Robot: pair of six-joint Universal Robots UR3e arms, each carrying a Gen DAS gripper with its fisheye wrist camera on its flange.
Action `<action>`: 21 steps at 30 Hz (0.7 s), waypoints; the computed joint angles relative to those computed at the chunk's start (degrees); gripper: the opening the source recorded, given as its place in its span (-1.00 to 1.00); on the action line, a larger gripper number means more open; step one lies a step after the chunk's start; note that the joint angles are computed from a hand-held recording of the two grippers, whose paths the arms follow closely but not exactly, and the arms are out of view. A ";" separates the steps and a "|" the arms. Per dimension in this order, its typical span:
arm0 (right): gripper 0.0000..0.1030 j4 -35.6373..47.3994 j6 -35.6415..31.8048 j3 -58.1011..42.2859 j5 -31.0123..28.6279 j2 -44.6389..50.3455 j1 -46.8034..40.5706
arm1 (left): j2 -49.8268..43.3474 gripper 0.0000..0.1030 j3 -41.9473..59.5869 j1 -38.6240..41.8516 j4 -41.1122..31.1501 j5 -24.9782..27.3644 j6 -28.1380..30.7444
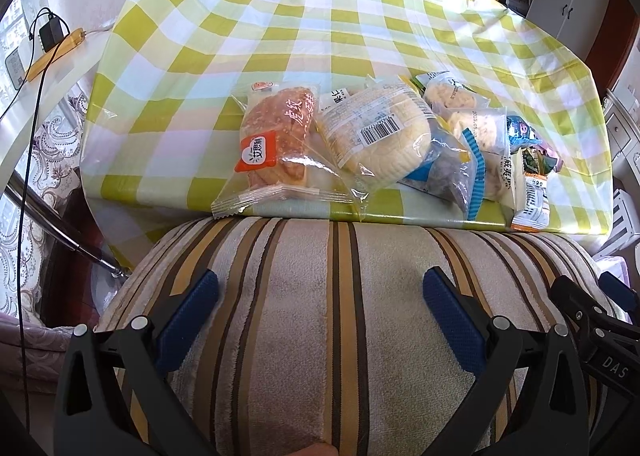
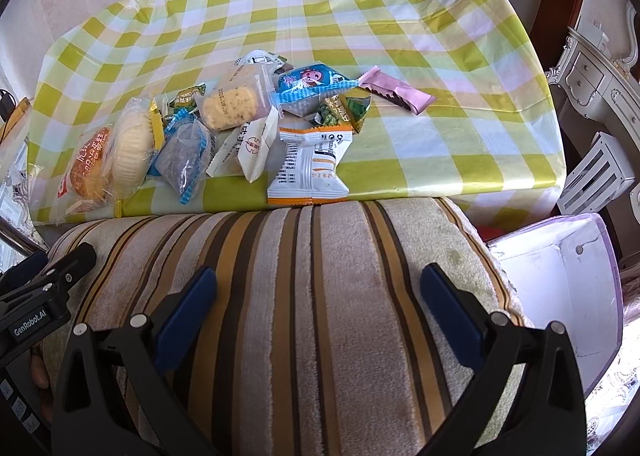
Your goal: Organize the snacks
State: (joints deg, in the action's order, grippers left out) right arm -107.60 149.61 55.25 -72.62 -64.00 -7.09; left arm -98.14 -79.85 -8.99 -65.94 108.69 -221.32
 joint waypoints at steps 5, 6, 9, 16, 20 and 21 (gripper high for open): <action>0.97 0.31 -0.25 -0.47 0.14 0.26 -0.16 | 0.13 0.92 -0.26 -0.19 0.46 -0.10 -0.55; 0.97 0.35 -0.55 -0.97 0.11 0.72 -0.33 | 0.43 0.92 -0.78 -0.06 0.95 -0.32 -0.59; 0.97 0.09 -0.23 -0.62 0.00 0.58 -0.09 | 0.53 0.92 -0.91 -0.02 0.69 -0.14 -0.28; 0.97 0.05 0.07 -0.21 -0.48 -0.02 0.50 | 1.33 0.92 -1.92 0.20 1.12 -0.29 -0.27; 0.97 -0.09 0.05 -0.07 -0.41 -0.07 0.45 | 1.03 0.92 -1.58 -0.12 0.95 -0.13 -0.54; 0.97 -0.09 0.03 -0.04 -0.39 -0.09 0.43 | 0.92 0.92 -1.39 -0.25 0.73 -0.11 -0.67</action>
